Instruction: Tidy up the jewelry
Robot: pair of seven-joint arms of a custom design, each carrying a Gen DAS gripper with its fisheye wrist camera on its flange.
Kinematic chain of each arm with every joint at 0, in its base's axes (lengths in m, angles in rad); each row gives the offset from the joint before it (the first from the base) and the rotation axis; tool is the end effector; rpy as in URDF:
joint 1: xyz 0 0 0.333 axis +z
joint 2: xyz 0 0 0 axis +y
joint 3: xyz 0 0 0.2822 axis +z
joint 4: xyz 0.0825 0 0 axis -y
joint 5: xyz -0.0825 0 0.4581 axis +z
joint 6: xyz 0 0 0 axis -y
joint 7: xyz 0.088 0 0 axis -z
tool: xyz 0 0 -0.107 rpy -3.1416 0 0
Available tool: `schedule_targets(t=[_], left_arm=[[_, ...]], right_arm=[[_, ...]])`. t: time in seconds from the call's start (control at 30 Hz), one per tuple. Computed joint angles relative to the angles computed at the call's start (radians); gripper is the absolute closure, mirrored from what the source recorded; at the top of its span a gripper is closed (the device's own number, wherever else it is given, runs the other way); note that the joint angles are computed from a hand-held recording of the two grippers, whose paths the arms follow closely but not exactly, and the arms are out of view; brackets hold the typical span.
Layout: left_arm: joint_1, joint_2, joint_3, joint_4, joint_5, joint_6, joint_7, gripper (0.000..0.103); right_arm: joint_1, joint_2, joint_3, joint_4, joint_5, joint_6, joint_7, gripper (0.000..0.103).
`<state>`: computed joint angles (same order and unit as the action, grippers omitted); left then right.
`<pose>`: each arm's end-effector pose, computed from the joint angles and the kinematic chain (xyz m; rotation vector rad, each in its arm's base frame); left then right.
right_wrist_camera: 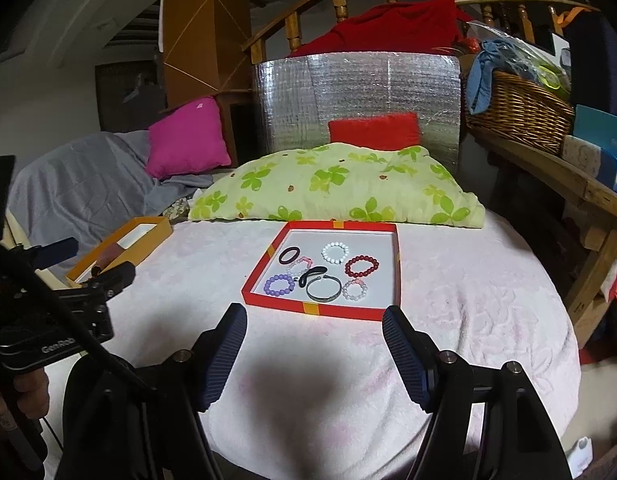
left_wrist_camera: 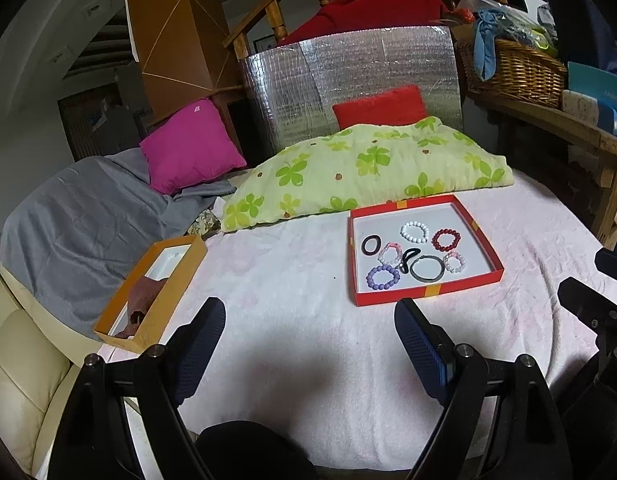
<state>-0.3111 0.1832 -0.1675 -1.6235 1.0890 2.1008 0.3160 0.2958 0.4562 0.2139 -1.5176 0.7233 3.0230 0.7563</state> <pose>0.6602 -0.2862 0.5171 -1.7595 1.2460 -0.4099 0.7177 0.3122 0.4539 -1.8340 0.9983 -0.5538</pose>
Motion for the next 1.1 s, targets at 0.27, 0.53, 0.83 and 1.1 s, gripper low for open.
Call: schedule_targets(t=[0.27,0.53,0.83,1.1], left_arm=[[-0.001,-0.035,-0.007,-0.033,0.029,0.003,-0.024,0.016],[0.006,-0.058,-0.019,-0.055,0.047,0.001,-0.044,0.016],[0.008,-0.056,-0.022,-0.053,0.049,0.002,-0.043,0.015],[0.009,-0.058,-0.022,-0.056,0.046,0.004,-0.045,0.015]], right_arm=[[0.01,-0.033,-0.004,-0.037,-0.009,0.03,0.015,0.029],[0.034,-0.043,-0.033,-0.048,-0.049,0.039,0.078,0.029],[0.036,-0.043,-0.038,-0.05,-0.069,0.036,0.106,0.029],[0.045,-0.041,-0.05,-0.051,-0.093,0.036,0.14,0.029]])
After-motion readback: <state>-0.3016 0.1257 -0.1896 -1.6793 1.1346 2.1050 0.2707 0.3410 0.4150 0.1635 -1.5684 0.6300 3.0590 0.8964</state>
